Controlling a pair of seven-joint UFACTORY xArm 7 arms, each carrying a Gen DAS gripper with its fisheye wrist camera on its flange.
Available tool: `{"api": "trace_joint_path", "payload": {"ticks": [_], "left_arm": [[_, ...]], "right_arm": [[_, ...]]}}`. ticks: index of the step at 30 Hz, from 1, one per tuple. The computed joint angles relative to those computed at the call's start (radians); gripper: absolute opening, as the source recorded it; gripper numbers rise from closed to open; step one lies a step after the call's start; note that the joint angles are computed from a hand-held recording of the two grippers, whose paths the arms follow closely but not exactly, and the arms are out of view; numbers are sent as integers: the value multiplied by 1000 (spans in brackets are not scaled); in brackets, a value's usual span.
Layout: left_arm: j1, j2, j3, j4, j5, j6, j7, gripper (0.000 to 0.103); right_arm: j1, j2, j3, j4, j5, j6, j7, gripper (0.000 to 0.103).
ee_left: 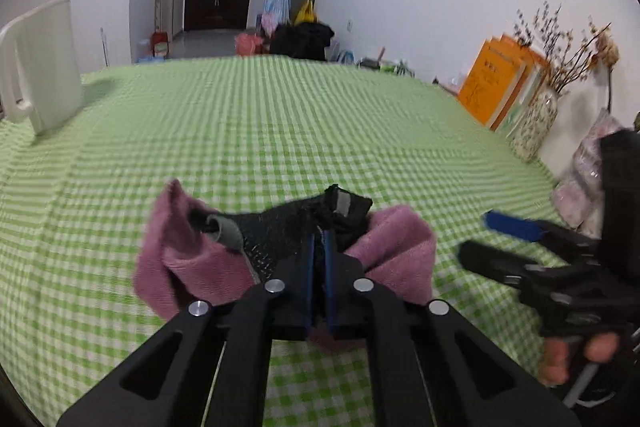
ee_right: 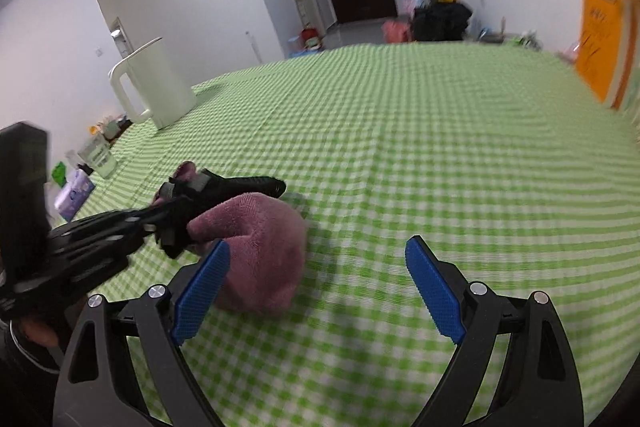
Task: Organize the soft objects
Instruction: 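Grasp the pink towel with the right tool while the left tool grasps the black item, then carry the pink towel and black item to the box and release both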
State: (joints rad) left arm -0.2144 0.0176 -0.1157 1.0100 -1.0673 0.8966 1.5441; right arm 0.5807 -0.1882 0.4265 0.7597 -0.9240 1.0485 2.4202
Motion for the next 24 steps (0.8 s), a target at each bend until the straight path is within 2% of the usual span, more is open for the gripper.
{"api": "trace_joint_path", "payload": {"ticks": [2, 6, 10, 11, 12, 13, 14, 16, 17, 18, 24], "left_arm": [[24, -24, 22, 8, -45, 40, 24, 2], [64, -75, 68, 32, -115, 47, 25, 2], [122, -95, 126, 65, -169, 87, 14, 2], [130, -107, 130, 58, -172, 74, 17, 1], [139, -119, 135, 49, -177, 55, 31, 1], [147, -129, 143, 45, -176, 50, 38, 1], [153, -130, 150, 50, -169, 54, 36, 1], [175, -126, 172, 59, -159, 82, 41, 1], [187, -130, 180, 58, -159, 89, 46, 1], [195, -131, 186, 62, -159, 95, 48, 1], [248, -156, 227, 83, -164, 194, 38, 2]], "right_arm": [[-15, 18, -20, 2, -31, -61, -12, 86], [-43, 118, -76, 75, -64, -185, -140, 86], [-48, 224, -132, 164, -56, -240, -251, 86], [-42, 241, -142, 179, -47, -237, -270, 77], [-32, 267, -148, 211, -26, -201, -304, 67], [-15, 281, -152, 237, -13, -152, -322, 43], [-4, 279, -159, 242, -8, -140, -327, 29], [9, 248, -168, 228, -29, -163, -281, 25], [0, 232, -146, 227, -45, -152, -256, 25], [33, 210, -149, 236, -46, -99, -255, 25], [126, 191, -56, 416, -92, 264, -326, 24]]}}
